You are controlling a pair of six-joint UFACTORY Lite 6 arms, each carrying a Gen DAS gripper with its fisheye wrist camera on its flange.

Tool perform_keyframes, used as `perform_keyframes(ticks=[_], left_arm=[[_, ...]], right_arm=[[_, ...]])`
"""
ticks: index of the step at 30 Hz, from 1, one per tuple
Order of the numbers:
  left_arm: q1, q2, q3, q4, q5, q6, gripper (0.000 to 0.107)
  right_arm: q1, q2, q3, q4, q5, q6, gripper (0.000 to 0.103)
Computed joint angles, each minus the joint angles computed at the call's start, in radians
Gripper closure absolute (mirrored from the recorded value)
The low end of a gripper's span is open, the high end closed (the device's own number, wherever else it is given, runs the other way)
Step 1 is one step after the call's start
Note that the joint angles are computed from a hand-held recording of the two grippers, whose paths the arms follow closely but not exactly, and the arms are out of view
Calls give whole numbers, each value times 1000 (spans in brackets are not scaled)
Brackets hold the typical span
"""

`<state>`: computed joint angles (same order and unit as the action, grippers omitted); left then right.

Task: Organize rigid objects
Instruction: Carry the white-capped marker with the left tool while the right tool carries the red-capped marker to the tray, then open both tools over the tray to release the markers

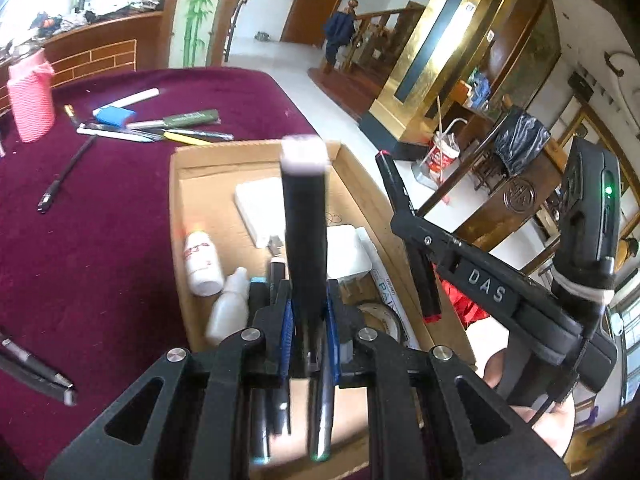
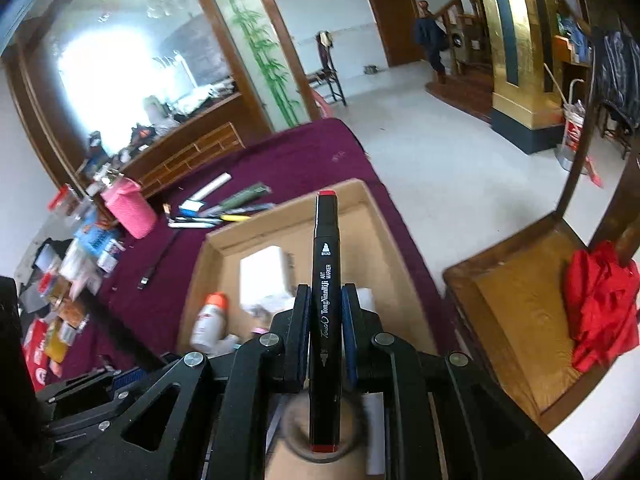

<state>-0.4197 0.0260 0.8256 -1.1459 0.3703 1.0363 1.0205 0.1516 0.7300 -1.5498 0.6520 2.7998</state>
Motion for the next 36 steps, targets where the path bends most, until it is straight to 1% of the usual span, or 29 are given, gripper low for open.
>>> perform_keyframes(ticks=[3,7,11,15,18,22,24,25,26,29,31,36], left_arm=[[-46,67,54,59,-38,-82,95],[-65,118,80,89,-67,-116,95],[-62,169,93,56,-67,-91,95],[-56,166,66,-9,-64,-25,95],[-47,164,66,8,-47,-35,95],[-36,130,39,6,-38,-29,95],[-29,128,42,22,-25,-42,95],[-26,117,36,33,-16,-50,95],[-27,119,40,35,-15,-52,94],[-21,82,21,51,-8,-56,94],[-19,37,-4,70,-17,-68,94],[46,-92,-72,63,45,-34,94]], right_arm=[[-19,29,21,41,-22,-59,90],[-40,55,30,103,-47,-132,90],[-45,59,14,121,-67,-144,90],[-55,79,25,140,-84,-162,90],[-63,90,32,159,-95,-181,90],[-59,87,36,192,-87,-202,86],[-55,94,52,222,-76,-234,78],[-47,100,63,243,-63,-256,69],[-44,103,70,252,-52,-267,65],[-29,88,68,248,-21,-260,64],[-16,65,51,222,0,-221,64],[35,15,35,132,74,-145,64]])
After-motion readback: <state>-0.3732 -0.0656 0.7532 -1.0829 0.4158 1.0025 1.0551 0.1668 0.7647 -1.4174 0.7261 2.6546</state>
